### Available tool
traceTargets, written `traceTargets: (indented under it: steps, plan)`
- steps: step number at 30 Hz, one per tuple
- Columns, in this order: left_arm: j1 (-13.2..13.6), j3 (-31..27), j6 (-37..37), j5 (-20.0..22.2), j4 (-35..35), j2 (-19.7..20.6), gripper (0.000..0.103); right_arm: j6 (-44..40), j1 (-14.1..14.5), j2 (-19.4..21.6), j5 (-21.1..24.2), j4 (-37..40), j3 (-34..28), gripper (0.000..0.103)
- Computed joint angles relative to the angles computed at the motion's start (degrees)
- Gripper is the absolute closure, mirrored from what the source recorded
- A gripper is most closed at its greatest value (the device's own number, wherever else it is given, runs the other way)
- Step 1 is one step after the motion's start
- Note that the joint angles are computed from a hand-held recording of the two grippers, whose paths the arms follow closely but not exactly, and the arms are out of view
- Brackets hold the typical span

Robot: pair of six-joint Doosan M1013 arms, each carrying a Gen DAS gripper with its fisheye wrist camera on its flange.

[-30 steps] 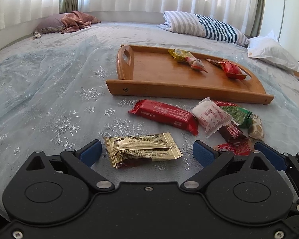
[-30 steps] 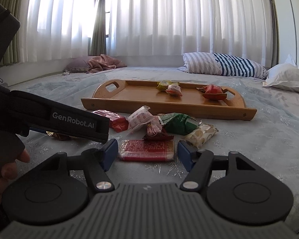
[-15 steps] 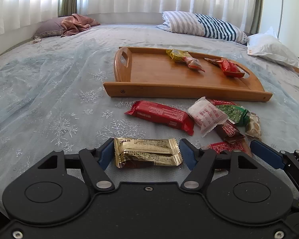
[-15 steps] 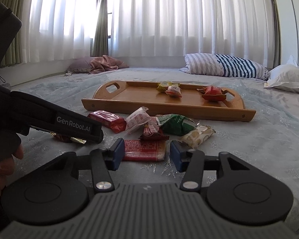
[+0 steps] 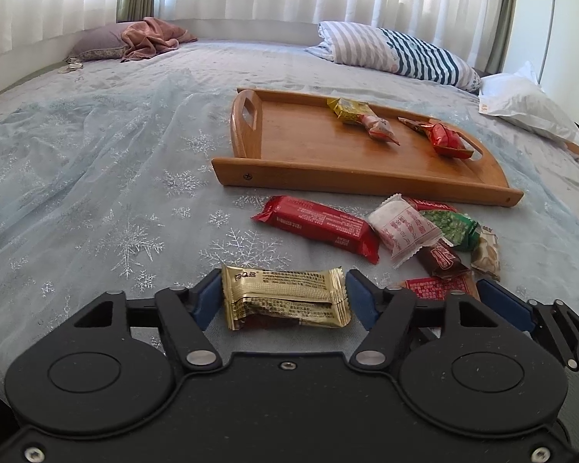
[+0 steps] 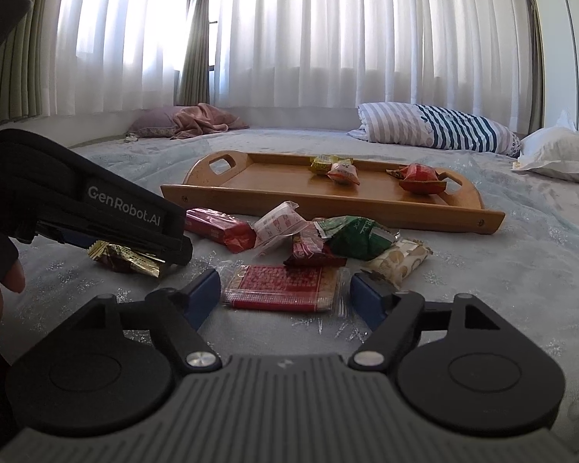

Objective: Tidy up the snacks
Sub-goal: 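Grasp the gold wafer pack with the left tool while the right tool grasps the red-white biscuit pack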

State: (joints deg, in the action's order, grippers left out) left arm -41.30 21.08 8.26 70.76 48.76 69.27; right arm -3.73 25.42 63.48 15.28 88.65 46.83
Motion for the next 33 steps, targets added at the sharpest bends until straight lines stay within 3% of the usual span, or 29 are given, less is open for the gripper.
traceTargets:
  steps: [3,4,6,11,14,16,21,23,25,33]
  plan:
    - [-0.1,-0.1,0.0,0.4,0.3,0.1,0.028,2.4,-0.3,-0.1,1.7,-2.2,-0.2,0.037]
    - [-0.2,-0.1,0.2,0.4,0.6,0.1,0.025,0.6,-0.4,-0.2,1.8,-0.9,0.2,0.038]
    - [-0.4,-0.2,0.5,0.7,1.1,0.2,0.02,-3.4,-0.5,-0.7,1.4,2.7,1.2,0.05]
    - [-0.5,-1.7,2.9,1.1,0.7,1.1,0.02,-4.5,-0.9,-1.4,0.9,4.2,2.1,0.055]
    - [-0.6,-2.9,3.7,1.5,0.7,1.8,0.02,-13.4,-0.7,-1.9,-1.4,11.9,3.4,0.052]
    - [-0.5,-4.5,4.8,2.0,0.3,2.6,0.02,-18.2,-0.7,-2.2,-2.3,16.8,4.0,0.044]
    - [-0.6,-9.4,8.7,3.4,0.4,5.4,0.021,-17.2,-0.9,-2.2,-1.4,16.8,4.2,0.031]
    - [-0.6,-8.4,9.2,2.5,0.4,4.9,0.036,-14.2,-1.0,-2.2,-0.8,14.3,4.1,0.03]
    - [-0.7,-6.4,9.4,1.1,0.5,3.7,0.044,-14.2,-1.0,-2.2,-0.5,14.3,4.2,0.029]
    - [-0.7,-3.9,8.4,1.0,0.7,1.8,0.046,-17.7,-0.7,-2.2,1.8,16.4,4.3,0.018]
